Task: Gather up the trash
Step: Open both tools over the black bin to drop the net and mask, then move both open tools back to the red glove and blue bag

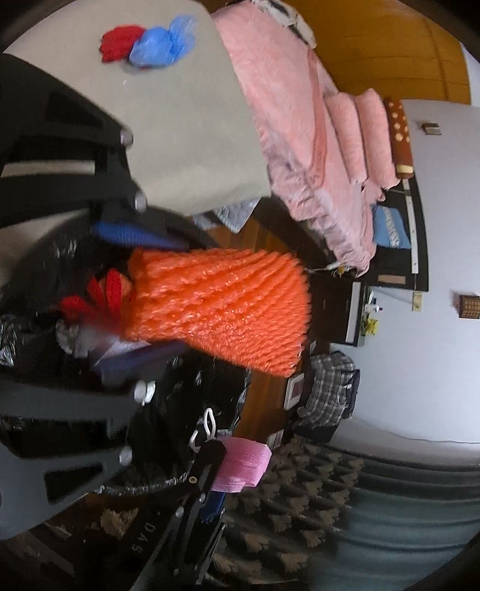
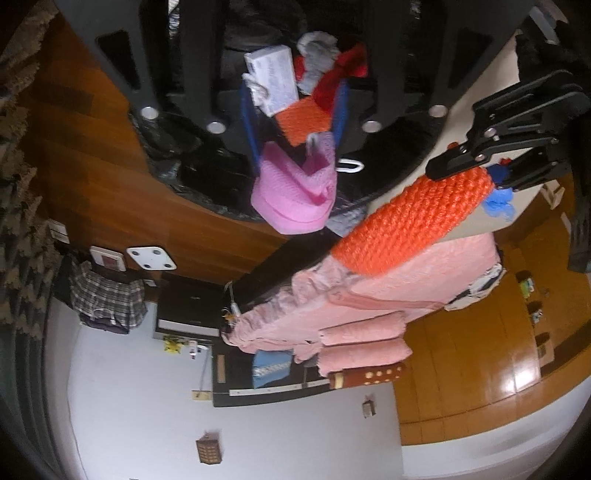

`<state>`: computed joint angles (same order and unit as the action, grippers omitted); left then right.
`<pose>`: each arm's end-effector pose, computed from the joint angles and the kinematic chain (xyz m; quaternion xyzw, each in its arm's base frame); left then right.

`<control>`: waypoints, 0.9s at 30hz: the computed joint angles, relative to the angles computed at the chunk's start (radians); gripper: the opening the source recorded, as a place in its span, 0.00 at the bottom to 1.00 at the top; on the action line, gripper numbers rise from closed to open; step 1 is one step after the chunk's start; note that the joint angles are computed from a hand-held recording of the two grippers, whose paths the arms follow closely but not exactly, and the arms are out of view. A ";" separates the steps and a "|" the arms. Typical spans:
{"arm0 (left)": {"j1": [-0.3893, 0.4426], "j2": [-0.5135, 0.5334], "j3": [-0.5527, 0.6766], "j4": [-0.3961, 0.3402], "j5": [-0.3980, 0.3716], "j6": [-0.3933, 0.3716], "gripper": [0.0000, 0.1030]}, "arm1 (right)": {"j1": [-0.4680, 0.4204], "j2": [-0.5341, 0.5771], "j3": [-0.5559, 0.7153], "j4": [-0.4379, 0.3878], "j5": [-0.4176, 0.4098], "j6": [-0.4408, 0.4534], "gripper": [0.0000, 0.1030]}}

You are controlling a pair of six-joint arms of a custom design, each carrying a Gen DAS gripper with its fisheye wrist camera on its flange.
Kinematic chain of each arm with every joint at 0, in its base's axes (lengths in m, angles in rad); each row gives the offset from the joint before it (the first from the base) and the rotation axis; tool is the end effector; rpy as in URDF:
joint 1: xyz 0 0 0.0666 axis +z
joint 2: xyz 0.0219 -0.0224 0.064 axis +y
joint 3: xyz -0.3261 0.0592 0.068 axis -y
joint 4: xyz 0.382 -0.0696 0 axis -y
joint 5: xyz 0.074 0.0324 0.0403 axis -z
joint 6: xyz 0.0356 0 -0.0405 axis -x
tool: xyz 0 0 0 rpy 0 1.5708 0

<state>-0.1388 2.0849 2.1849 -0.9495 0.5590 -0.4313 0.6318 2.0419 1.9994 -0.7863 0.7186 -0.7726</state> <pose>0.6809 -0.1146 0.3409 0.3463 0.8357 -0.2059 0.3732 0.5629 0.3824 0.2996 0.1885 0.8613 -0.0310 0.4708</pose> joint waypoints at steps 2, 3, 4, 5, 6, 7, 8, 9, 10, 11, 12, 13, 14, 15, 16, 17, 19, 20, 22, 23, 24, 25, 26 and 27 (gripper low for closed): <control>0.002 0.007 0.001 -0.014 0.007 -0.004 0.61 | -0.001 -0.006 -0.016 -0.009 0.009 -0.013 0.53; 0.004 0.008 0.000 -0.018 0.004 -0.005 0.64 | -0.003 -0.011 -0.029 -0.009 0.010 -0.023 0.59; 0.005 0.014 0.012 -0.026 0.002 -0.004 0.65 | -0.004 -0.013 -0.034 -0.011 0.006 -0.028 0.65; 0.011 0.017 0.011 -0.028 0.007 -0.001 0.69 | -0.005 -0.014 -0.038 -0.015 -0.002 -0.032 0.69; 0.015 0.024 0.023 -0.035 0.010 0.002 0.72 | -0.005 -0.014 -0.040 -0.016 -0.002 -0.033 0.73; 0.020 0.028 0.029 -0.038 0.011 0.006 0.73 | -0.004 -0.014 -0.042 -0.017 -0.002 -0.034 0.73; 0.026 0.029 0.030 -0.037 0.013 0.011 0.75 | -0.004 -0.012 -0.042 -0.019 -0.006 -0.034 0.74; 0.030 0.027 0.028 -0.036 0.013 0.012 0.75 | -0.003 -0.009 -0.039 -0.020 -0.011 -0.033 0.76; 0.033 0.029 0.036 -0.041 0.011 0.014 0.75 | -0.002 -0.006 -0.035 -0.022 -0.014 -0.033 0.76; 0.038 0.027 0.031 -0.034 0.008 0.018 0.75 | -0.001 -0.005 -0.033 -0.024 -0.016 -0.034 0.76; 0.039 0.030 0.041 -0.036 0.006 0.021 0.75 | 0.001 -0.002 -0.029 -0.025 -0.021 -0.035 0.77; 0.042 0.026 0.036 -0.029 0.003 0.024 0.76 | 0.002 -0.001 -0.028 -0.024 -0.023 -0.036 0.77; 0.044 0.024 0.036 -0.027 0.003 0.025 0.76 | 0.003 -0.001 -0.028 -0.021 -0.024 -0.037 0.77; 0.048 0.018 0.028 -0.015 0.001 0.027 0.77 | 0.006 0.006 -0.016 -0.024 -0.025 -0.037 0.77; 0.052 0.010 0.017 -0.001 -0.003 0.030 0.77 | 0.007 0.011 -0.007 -0.026 -0.026 -0.035 0.78; 0.055 0.008 0.017 0.005 -0.006 0.031 0.79 | 0.010 0.018 0.006 -0.027 -0.025 -0.030 0.78; 0.069 0.000 0.008 0.024 -0.012 0.035 0.82 | 0.012 0.029 0.027 -0.031 -0.024 -0.024 0.85; 0.077 -0.003 0.005 0.033 -0.014 0.039 0.82 | 0.014 0.036 0.040 -0.032 -0.022 -0.020 0.86; 0.095 -0.005 0.006 0.043 -0.019 0.048 0.83 | 0.017 0.063 0.091 -0.047 -0.019 -0.011 0.93; 0.108 -0.004 0.008 0.052 -0.026 0.053 0.84 | 0.019 0.075 0.112 -0.051 -0.016 -0.006 0.94; 0.118 0.001 0.016 0.056 -0.032 0.056 0.84 | 0.020 0.088 0.136 -0.050 -0.016 0.004 0.94; 0.125 0.002 0.018 0.060 -0.037 0.058 0.84 | 0.021 0.101 0.158 -0.052 -0.020 0.010 0.94; 0.135 0.008 0.028 0.063 -0.045 0.061 0.85 | 0.021 0.118 0.188 -0.060 -0.025 0.013 0.94; 0.148 0.013 0.035 0.069 -0.055 0.065 0.85 | 0.022 0.142 0.230 -0.068 -0.034 0.018 0.94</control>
<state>0.0092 2.0980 2.2194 -0.8803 0.5039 -0.3659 0.6542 2.1840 2.2290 -0.8543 0.6849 -0.7546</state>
